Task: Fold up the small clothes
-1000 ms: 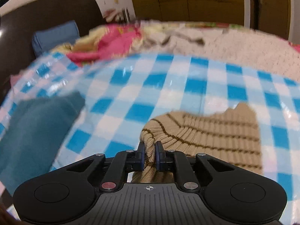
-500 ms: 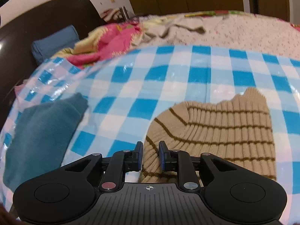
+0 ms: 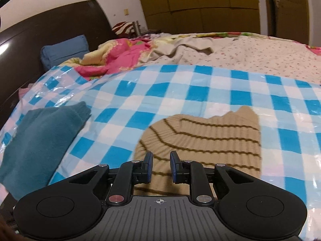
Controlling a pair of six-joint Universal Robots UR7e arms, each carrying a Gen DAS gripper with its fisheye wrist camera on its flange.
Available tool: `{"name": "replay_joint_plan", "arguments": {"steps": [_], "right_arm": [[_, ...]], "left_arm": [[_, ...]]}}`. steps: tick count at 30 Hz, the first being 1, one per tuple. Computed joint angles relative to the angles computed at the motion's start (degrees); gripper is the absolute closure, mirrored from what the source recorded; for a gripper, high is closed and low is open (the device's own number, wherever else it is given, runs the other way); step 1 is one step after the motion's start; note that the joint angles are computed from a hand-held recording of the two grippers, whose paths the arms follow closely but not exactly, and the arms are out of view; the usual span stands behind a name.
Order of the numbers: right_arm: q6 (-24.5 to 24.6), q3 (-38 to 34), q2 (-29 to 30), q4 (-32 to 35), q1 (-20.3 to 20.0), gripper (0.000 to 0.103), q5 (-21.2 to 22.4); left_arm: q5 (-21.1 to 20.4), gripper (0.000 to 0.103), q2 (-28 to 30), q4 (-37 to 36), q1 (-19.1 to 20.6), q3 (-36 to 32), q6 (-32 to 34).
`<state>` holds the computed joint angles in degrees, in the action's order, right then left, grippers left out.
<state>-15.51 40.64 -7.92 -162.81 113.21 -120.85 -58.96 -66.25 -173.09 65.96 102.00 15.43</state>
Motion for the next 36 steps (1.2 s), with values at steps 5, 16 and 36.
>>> {"name": "replay_joint_plan", "arguments": {"steps": [5,16,36], "right_arm": [[1.1,4.3,-2.5,-3.8,-1.2,0.083,-0.6],[1.1,9.6,-4.8,-5.9,-3.6,0.085,-0.7],[-0.9,29.4,-14.7,-18.1,-1.9,0.078,-2.7]], "left_arm": [[-1.8,0.073,4.1,0.6,0.3,-4.8,1.1],[3.8,0.069,9.8,8.0,1.6,-11.5,0.7],[8.9,0.063,6.7,9.2,-1.0,-7.8,-1.7]]}}
